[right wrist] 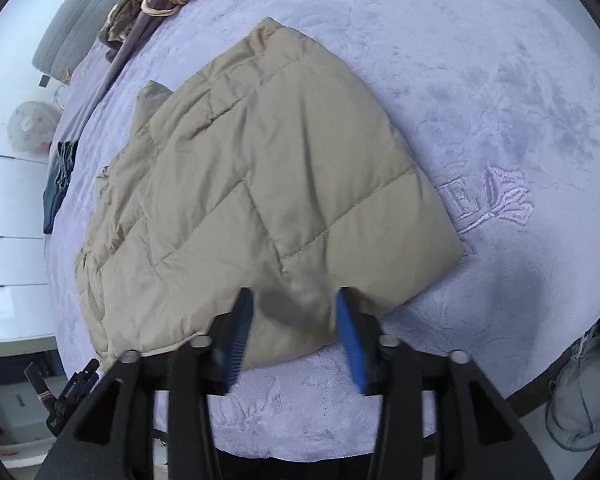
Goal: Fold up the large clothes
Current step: 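Open both tools and move them back to the folded bundle's edge, then grasp the folded jacket with both tools and lift it up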
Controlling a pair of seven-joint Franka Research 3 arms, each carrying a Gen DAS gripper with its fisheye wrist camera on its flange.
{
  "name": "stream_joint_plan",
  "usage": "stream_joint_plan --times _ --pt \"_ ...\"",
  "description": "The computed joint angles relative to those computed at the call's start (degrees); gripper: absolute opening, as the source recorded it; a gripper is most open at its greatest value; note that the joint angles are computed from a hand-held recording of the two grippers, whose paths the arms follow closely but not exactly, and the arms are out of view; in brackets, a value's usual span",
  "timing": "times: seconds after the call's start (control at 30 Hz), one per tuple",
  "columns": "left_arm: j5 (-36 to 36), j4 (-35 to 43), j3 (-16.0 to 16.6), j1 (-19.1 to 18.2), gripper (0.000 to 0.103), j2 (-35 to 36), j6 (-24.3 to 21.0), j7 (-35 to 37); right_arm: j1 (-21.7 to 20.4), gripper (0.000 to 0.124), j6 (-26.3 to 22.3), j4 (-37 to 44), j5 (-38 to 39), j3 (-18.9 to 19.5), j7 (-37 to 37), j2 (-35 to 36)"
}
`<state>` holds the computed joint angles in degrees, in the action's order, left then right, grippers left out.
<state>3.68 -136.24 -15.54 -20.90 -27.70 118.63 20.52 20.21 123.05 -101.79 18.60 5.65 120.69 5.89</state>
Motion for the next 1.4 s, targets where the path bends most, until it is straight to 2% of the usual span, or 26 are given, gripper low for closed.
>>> stream_joint_plan --times 0.03,0.17,0.23,0.37,0.43,0.47,0.57,0.6,0.73,0.8,0.97,1.17,1.4 --pt "0.9 0.8 -0.6 0.1 0.103 0.2 -0.2 -0.4 0.1 0.065 0.1 0.6 0.1 0.2 -0.8 0.2" --pt "2.6 4.2 -2.0 -0.6 0.103 1.0 -0.8 -1.3 0.8 0.066 -0.9 1.8 -0.1 0.6 -2.2 0.2" --pt "2.7 5.3 -2.2 -1.1 0.103 1.5 -1.2 -1.1 0.8 0.074 -1.1 1.3 0.3 0.7 -3.4 -0.3" --pt "2.3 7.9 -3.1 -2.3 0.103 2.6 -4.0 -1.4 1.0 0.077 -1.5 -0.5 0.5 0.8 -5.2 -2.2" --pt "1.9 9.2 -3.4 -3.0 0.103 3.0 -5.3 -1.5 1.1 0.09 -1.7 -1.6 0.8 0.9 -5.6 -3.3" --pt "1.9 9.2 -3.4 -3.2 0.103 3.0 -5.5 -1.4 1.3 0.091 -1.6 -1.6 0.7 1.0 -5.8 -3.3" --pt "1.5 9.1 -3.1 -3.7 0.103 3.0 -5.3 -0.6 1.8 0.094 -2.4 -1.3 -0.1 1.4 -6.3 -3.3" --pt "1.3 8.9 -2.8 -3.8 0.103 3.0 -5.0 0.0 2.0 0.103 -2.0 -1.4 -0.1 1.6 -6.4 -3.4" --pt "1.0 8.4 -1.9 -3.7 0.103 3.2 -3.1 2.9 3.2 0.103 -0.5 -0.7 -0.9 2.2 -5.8 -2.7" --pt "0.5 8.0 -1.1 -3.5 0.103 3.2 -2.2 4.9 3.9 0.103 -0.8 0.9 -2.0 2.5 -4.4 -1.3" --pt "0.4 7.2 0.3 -2.1 0.103 3.5 -1.1 9.7 6.1 0.103 -5.3 8.7 -3.9 3.0 -1.2 4.5" --pt "-3.1 4.5 3.5 -0.5 0.103 3.9 2.7 17.7 8.9 0.103 -6.9 18.4 -6.5 2.6 2.6 11.8" --pt "-6.3 2.3 4.6 1.5 0.103 4.7 6.7 22.3 11.2 0.103 -10.0 30.3 -5.9 2.4 5.0 21.0"
